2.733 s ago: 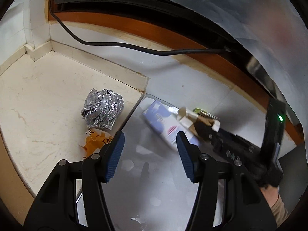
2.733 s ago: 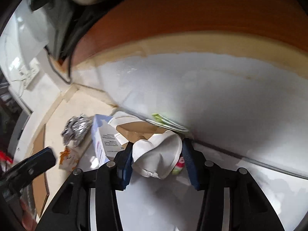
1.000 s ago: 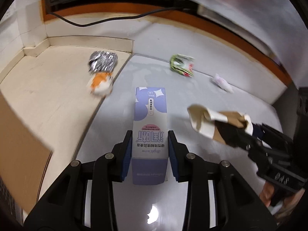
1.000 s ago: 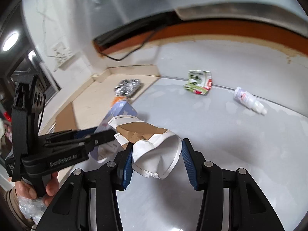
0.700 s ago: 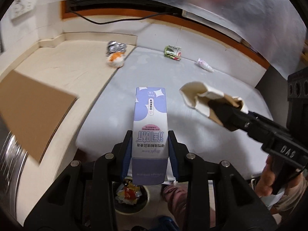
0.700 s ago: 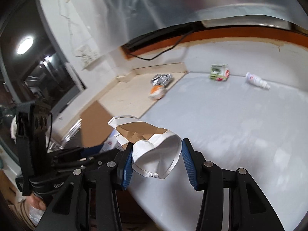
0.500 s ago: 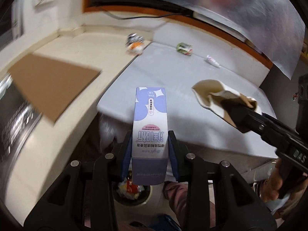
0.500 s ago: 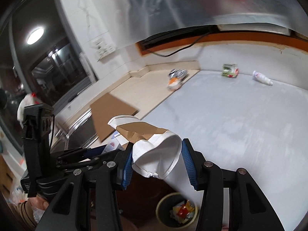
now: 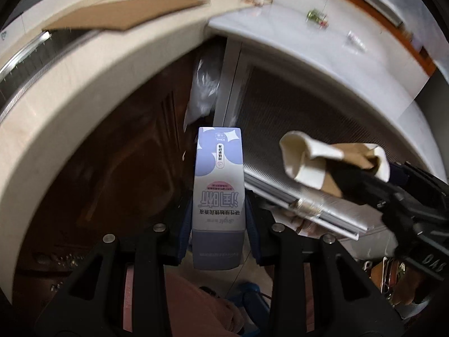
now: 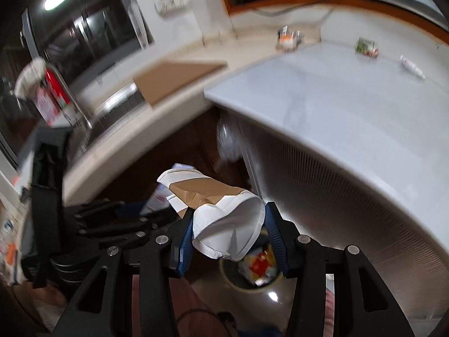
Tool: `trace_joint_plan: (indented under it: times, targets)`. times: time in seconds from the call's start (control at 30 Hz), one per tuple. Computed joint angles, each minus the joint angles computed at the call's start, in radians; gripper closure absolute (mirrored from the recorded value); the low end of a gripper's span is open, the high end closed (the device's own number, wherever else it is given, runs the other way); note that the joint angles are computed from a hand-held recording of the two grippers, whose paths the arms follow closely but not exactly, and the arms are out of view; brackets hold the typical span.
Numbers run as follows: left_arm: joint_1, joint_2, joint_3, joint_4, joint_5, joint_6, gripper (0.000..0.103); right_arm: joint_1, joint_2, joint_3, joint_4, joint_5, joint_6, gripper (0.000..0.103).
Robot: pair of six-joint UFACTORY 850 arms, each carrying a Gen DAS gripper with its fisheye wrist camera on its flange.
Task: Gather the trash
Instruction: 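Carry the milk carton and paper cup down over the bin and open both grippers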
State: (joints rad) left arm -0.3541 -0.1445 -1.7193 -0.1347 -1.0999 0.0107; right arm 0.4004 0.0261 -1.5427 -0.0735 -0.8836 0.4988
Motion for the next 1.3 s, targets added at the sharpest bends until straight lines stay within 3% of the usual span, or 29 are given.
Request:
trace_joint_plan:
  times: [0.17,0.33,1.3]
  targets:
    - [-0.01,0.012,0.073,0.037,0.026,0.004,0.072,0.021,-0.02,0.066,-0.028,-0.006,0.02,0.057]
    - [-0.024,-0.039,0.058,0.038,0.034,0.005,0.072,0.001,-0.052,0.119,0.031,-0.004,0.007,0.057]
    - [-0.011,-0.208,0.116,-0.015,-0.003,0.017,0.072,-0.089,-0.252,0.188,0.135,0.025,-0.116,0.056]
